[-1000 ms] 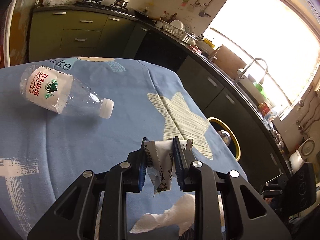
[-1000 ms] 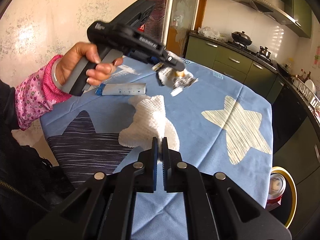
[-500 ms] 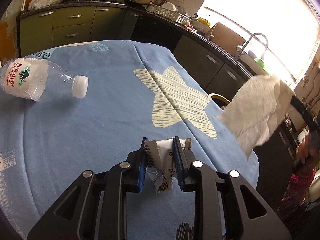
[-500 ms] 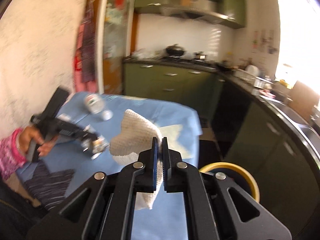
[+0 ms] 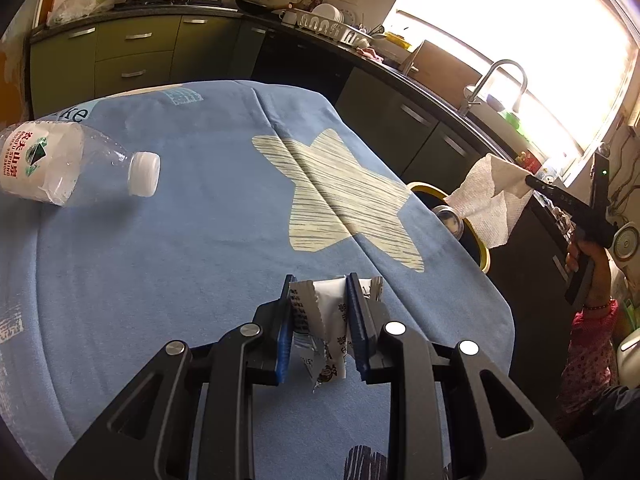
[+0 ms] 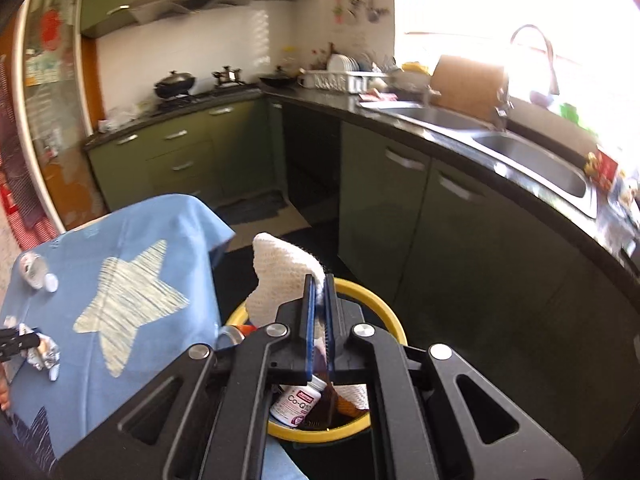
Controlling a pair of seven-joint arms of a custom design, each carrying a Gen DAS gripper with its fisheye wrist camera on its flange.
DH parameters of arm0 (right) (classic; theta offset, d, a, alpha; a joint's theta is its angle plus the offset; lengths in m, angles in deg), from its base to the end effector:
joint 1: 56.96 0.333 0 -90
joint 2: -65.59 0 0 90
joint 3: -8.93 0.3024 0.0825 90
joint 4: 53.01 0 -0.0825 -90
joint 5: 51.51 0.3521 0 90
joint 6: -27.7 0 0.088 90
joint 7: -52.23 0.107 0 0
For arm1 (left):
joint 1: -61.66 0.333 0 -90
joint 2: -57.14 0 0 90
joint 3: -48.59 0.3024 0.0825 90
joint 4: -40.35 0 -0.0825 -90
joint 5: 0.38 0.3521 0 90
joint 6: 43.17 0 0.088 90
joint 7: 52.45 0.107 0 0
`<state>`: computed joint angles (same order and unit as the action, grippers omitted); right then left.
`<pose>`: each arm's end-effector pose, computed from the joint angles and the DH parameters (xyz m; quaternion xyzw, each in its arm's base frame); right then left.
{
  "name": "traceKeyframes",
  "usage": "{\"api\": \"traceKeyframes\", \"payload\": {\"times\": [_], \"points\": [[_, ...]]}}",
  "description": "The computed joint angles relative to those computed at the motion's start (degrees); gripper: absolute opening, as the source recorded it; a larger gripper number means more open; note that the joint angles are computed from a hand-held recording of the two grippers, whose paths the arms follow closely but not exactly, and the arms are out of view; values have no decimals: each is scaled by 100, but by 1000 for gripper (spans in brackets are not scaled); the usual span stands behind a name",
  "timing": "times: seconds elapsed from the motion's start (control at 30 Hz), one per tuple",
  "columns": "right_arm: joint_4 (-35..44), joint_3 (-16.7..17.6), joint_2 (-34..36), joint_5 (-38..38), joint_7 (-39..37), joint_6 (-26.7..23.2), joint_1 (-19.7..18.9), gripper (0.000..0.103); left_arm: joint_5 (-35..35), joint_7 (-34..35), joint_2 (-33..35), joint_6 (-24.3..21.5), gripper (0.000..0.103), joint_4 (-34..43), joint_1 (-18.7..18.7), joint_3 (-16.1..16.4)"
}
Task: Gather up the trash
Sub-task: 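Carry the tissue into the bin and open the right gripper while the left gripper holds the wrapper, then carry the paper wrapper over the bin and open the left gripper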
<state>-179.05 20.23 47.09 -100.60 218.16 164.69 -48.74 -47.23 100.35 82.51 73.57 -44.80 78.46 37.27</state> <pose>0.4460 0.1618 0.5686 -0.4673 0.7680 -0.3681 0.2375 0.6664 0.0454 0.4525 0.4144 -0.8147 0.4049 0.0265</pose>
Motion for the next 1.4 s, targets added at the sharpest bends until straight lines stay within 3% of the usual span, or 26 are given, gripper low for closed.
{"api": "traceKeyframes", "payload": {"times": [0.1,0.27,0.3,0.33,0.4,0.6,0.7,1.07,1.4], "points": [[-137,-27,67,54,281,-45,-64,4,-2,-2,5,-2,25,5,0,-2],[-289,-254,272,342,368,290,-87,5,-5,52,-19,28,26,-31,-2,-4],[-276,-250,333,399,387,220,-89,10,-6,57,-25,25,26,-37,-2,-3],[-280,-262,349,417,414,195,-94,27,-8,60,-26,18,26,-35,0,-2],[-376,-254,285,332,678,283,-120,43,-12,69,-32,25,26,-46,-2,1],[-568,-159,6,182,875,331,-103,43,-18,91,-62,-11,26,-65,-1,7],[-759,-81,-175,140,1012,598,-92,49,-20,103,-86,-40,26,-83,-6,10],[-1191,156,-592,232,1051,1272,-200,49,-25,104,-357,-132,26,-193,-107,37],[-2041,380,-1389,436,1204,1618,-608,49,42,129,-949,32,26,-581,-694,-2]]}}
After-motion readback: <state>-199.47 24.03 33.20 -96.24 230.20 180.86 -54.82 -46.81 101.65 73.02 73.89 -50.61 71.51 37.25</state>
